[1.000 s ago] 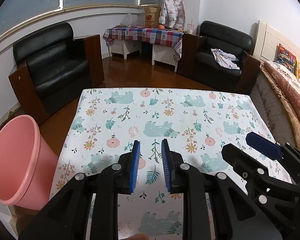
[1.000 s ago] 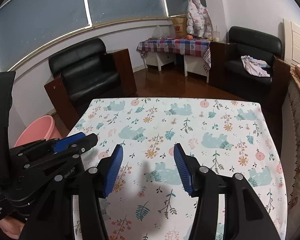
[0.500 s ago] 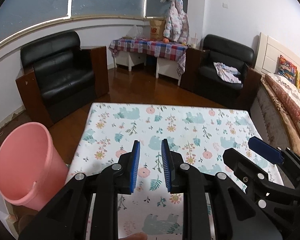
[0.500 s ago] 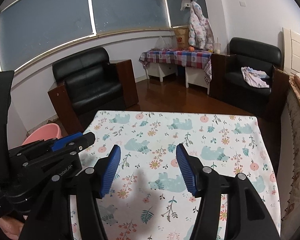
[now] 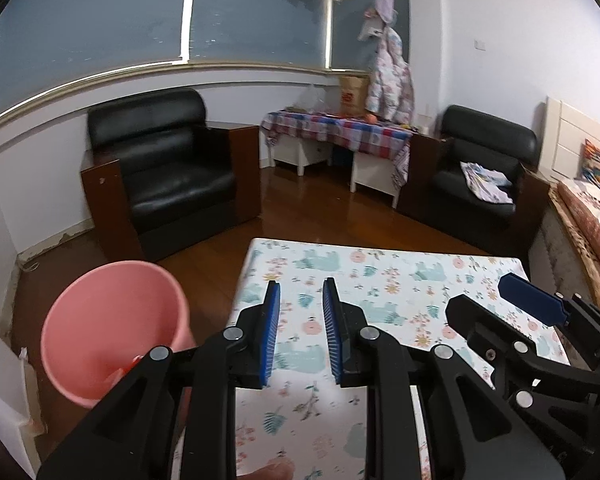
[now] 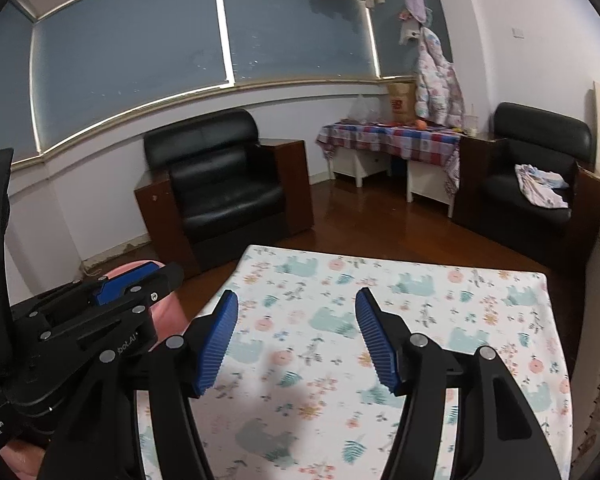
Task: Collect trash
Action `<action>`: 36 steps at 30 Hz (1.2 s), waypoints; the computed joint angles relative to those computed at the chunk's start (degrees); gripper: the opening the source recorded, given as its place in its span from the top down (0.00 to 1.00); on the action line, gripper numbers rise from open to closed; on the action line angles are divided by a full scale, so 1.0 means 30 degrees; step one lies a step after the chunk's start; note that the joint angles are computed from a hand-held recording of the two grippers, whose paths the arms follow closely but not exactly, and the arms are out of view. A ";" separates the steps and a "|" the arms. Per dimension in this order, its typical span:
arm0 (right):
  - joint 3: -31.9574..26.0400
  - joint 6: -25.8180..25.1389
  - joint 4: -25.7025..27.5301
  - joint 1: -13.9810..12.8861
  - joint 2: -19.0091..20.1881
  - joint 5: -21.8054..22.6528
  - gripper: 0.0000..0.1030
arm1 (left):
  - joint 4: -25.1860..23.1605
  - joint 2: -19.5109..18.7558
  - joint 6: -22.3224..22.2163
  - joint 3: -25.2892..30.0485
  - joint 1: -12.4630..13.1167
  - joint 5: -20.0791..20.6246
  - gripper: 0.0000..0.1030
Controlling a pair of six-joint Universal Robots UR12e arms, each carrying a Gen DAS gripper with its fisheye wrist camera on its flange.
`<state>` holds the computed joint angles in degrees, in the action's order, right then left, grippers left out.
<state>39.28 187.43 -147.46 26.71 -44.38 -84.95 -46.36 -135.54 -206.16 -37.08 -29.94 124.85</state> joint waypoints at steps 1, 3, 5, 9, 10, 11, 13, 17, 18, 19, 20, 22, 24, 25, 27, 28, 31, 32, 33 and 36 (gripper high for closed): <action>0.0128 -0.0041 -0.0183 0.0056 -0.0052 0.0003 0.41 | 0.0040 0.0158 -0.0113 -0.0262 0.0005 0.0072 0.79; 0.0329 -0.0028 -0.0387 0.0128 -0.0133 0.0058 0.41 | 0.0252 0.0534 -0.0403 -0.0952 0.0006 0.0251 0.79; 0.0418 -0.0005 -0.0447 0.0190 -0.0172 0.0076 0.41 | 0.0167 0.0838 -0.0787 -0.1456 0.0009 0.0407 0.79; 0.0296 -0.0086 -0.0311 0.0266 -0.0118 0.0175 0.41 | 0.0004 0.1295 -0.1468 -0.2190 -0.0011 0.0824 0.79; 0.0180 -0.0140 -0.0246 0.0276 -0.0058 0.0207 0.41 | -0.0042 0.1361 -0.1599 -0.2280 -0.0018 0.0956 0.79; 0.0064 -0.0244 -0.0202 0.0308 -0.0002 0.0216 0.41 | 0.0037 0.1443 -0.1654 -0.2413 -0.0012 0.0977 0.79; -0.0150 -0.0344 -0.0159 0.0345 0.0105 0.0248 0.41 | 0.0173 0.1646 -0.1968 -0.2701 0.0021 0.0909 0.79; -0.0210 -0.0372 -0.0297 0.0418 0.0146 0.0262 0.41 | -0.0087 0.1922 -0.2419 -0.3045 0.0085 0.0922 0.79; -0.0197 -0.0346 -0.0299 0.0426 0.0144 0.0278 0.41 | -0.0180 0.1966 -0.2514 -0.3103 0.0093 0.0990 0.79; -0.0134 -0.0337 -0.0295 0.0436 0.0119 0.0278 0.41 | -0.0182 0.2018 -0.2567 -0.3188 0.0100 0.1010 0.79; -0.0073 -0.0355 -0.0271 0.0425 0.0094 0.0299 0.41 | -0.0236 0.2050 -0.2632 -0.3237 0.0099 0.1086 0.79; -0.0061 -0.0446 -0.0118 0.0422 0.0105 0.0323 0.41 | -0.0315 0.2055 -0.2653 -0.3258 0.0089 0.1325 0.79; -0.0165 -0.0539 0.0071 0.0449 0.0171 0.0318 0.41 | -0.0365 0.2066 -0.2689 -0.3283 0.0065 0.1512 0.79; -0.0166 -0.0576 0.0071 0.0457 0.0180 0.0311 0.41 | -0.0375 0.2063 -0.2693 -0.3285 0.0052 0.1585 0.79; -0.0202 -0.0614 0.0096 0.0470 0.0203 0.0304 0.41 | -0.0389 0.2050 -0.2685 -0.3265 0.0042 0.1707 0.79; -0.0202 -0.0647 0.0099 0.0471 0.0208 0.0321 0.41 | -0.0398 0.2046 -0.2673 -0.3254 0.0039 0.1748 0.79; -0.0223 -0.0734 0.0109 0.0471 0.0229 0.0357 0.41 | -0.0376 0.2024 -0.2664 -0.3230 0.0041 0.1796 0.79; -0.0261 -0.0754 0.0135 0.0471 0.0245 0.0369 0.41 | -0.0382 0.2026 -0.2671 -0.3235 0.0044 0.1794 0.79; -0.0332 -0.0771 0.0180 0.0472 0.0283 0.0378 0.41 | -0.0421 0.2022 -0.2666 -0.3221 0.0045 0.1797 0.79; -0.0424 -0.0828 0.0271 0.0475 0.0341 0.0393 0.41 | -0.0482 0.1991 -0.2680 -0.3164 0.0040 0.1810 0.79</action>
<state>38.01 184.95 -146.65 28.14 -43.36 -83.77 -47.81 -129.57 -214.20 -46.57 -29.82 130.28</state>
